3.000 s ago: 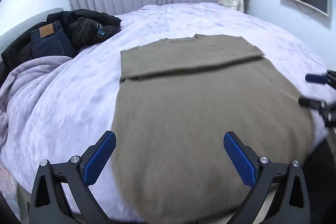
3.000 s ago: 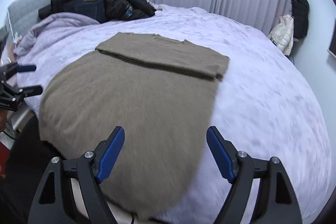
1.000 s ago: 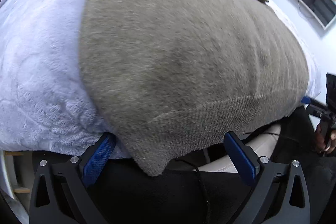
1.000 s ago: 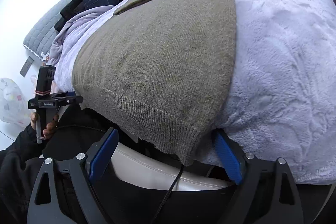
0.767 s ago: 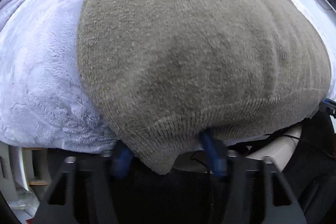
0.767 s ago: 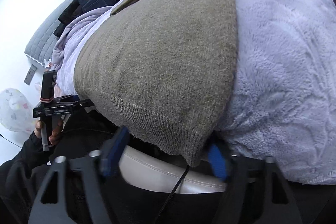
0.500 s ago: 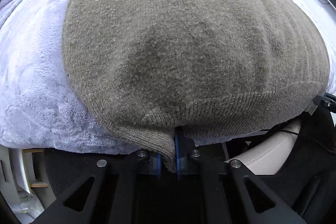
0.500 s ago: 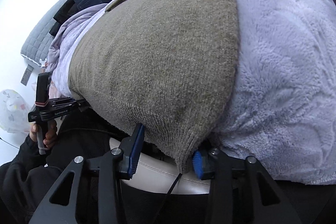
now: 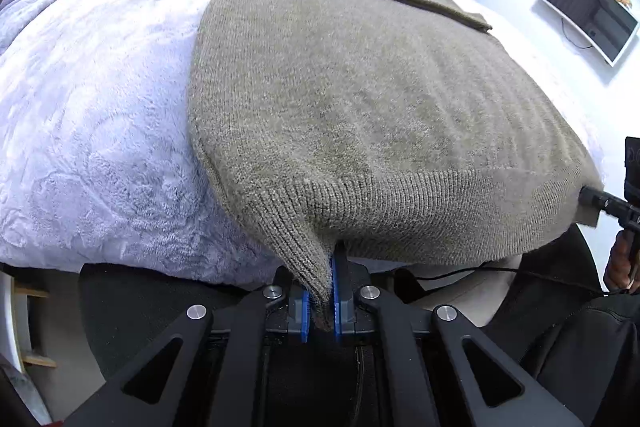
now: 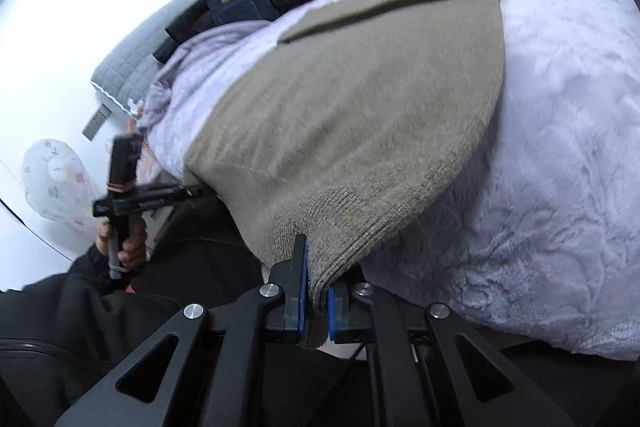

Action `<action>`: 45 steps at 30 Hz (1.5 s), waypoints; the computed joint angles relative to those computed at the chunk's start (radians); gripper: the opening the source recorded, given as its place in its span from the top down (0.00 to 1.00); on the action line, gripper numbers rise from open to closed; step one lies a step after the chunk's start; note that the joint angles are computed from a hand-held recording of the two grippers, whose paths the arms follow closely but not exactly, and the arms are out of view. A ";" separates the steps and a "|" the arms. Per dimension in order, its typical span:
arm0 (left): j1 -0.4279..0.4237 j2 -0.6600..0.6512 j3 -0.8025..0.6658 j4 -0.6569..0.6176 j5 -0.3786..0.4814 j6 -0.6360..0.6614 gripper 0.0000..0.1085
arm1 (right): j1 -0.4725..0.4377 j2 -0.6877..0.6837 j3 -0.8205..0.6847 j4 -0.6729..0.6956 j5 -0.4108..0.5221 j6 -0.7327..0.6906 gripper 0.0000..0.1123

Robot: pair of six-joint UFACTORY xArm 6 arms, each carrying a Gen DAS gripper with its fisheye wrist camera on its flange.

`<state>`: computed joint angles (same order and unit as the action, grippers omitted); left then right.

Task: Fold small clothes

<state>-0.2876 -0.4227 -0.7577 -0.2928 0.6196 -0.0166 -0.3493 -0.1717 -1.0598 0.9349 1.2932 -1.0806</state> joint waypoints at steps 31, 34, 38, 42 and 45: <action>0.053 0.443 -0.699 -0.024 -0.069 0.030 0.92 | 0.144 0.284 -0.572 0.085 -0.298 0.277 0.94; 0.062 0.516 -0.790 -0.006 -0.033 -0.002 0.92 | 0.162 0.343 -0.640 0.057 -0.325 0.324 0.94; 0.078 0.622 -0.930 -0.018 0.018 -0.024 0.92 | 0.186 0.422 -0.735 0.004 -0.361 0.389 0.94; 0.087 0.755 -1.119 0.025 0.086 -0.056 0.92 | 0.202 0.537 -0.886 -0.047 -0.368 0.475 0.94; 0.097 0.893 -1.327 0.049 0.166 -0.085 0.92 | 0.210 0.666 -1.061 -0.090 -0.354 0.562 0.94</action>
<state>-0.1902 0.4700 -2.0851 -0.2436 0.7851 -0.1019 -0.1394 0.4945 -2.1206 0.8450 0.9394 -0.5189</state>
